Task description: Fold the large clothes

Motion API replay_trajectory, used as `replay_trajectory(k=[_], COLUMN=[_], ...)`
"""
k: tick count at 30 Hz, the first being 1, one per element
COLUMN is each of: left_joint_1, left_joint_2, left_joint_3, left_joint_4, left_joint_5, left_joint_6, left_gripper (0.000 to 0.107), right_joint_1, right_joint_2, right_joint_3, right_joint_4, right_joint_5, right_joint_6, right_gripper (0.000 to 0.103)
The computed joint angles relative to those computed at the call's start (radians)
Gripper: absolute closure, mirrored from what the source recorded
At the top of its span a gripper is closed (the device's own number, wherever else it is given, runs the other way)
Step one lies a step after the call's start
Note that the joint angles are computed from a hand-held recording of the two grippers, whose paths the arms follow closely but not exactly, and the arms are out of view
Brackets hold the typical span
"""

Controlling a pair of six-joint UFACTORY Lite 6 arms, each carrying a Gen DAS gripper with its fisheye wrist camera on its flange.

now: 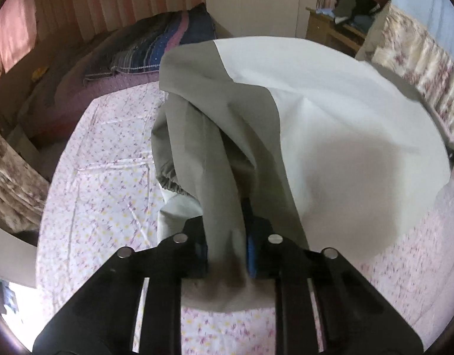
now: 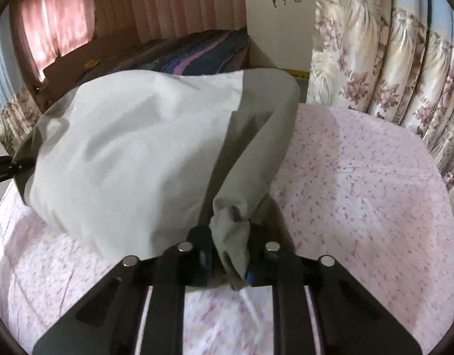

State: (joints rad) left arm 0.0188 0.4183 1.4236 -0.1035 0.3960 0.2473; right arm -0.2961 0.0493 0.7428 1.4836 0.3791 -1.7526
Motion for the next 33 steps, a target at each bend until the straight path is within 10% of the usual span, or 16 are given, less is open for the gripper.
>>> replay_trajectory(k=[7,12,19,23,24,27,33], left_joint_1=[0.063,0.149,0.246,0.175,0.146,0.123,0.021], left_joint_2=[-0.319,-0.673,-0.631,-0.741,-0.767,-0.803,-0.375], left_joint_3=[-0.247,-0.444,-0.731,-0.761,-0.757,-0.688,-0.262], left_joint_4=[-0.376,-0.509,-0.566,-0.405,-0.309,-0.247,-0.162], left_joint_5=[0.056,0.286,0.184,0.120,0.096,0.082,0.069], left_joint_6=[0.350,0.478,0.606,0.436,0.340,0.280,0.088], left_gripper=[0.096,0.096,0.074,0.066,0.049,0.011,0.010], right_joint_1=[-0.247,-0.648,-0.684,-0.830,-0.860,-0.828,-0.383], right_joint_2=[-0.433,-0.834,-0.577,-0.456,-0.434,-0.369,-0.038], right_joint_3=[-0.171,-0.242,-0.464,-0.273,-0.226,-0.102,0.110], right_joint_4=[-0.323,-0.510,-0.647,-0.640,-0.617,-0.525,-0.403], right_joint_5=[0.412,0.795,0.440,0.628,0.669,0.675,0.309], right_joint_6=[0.242,0.246,0.069,0.113,0.107,0.174,0.391], right_gripper=[0.090,0.090,0.072,0.060,0.047,0.029,0.029])
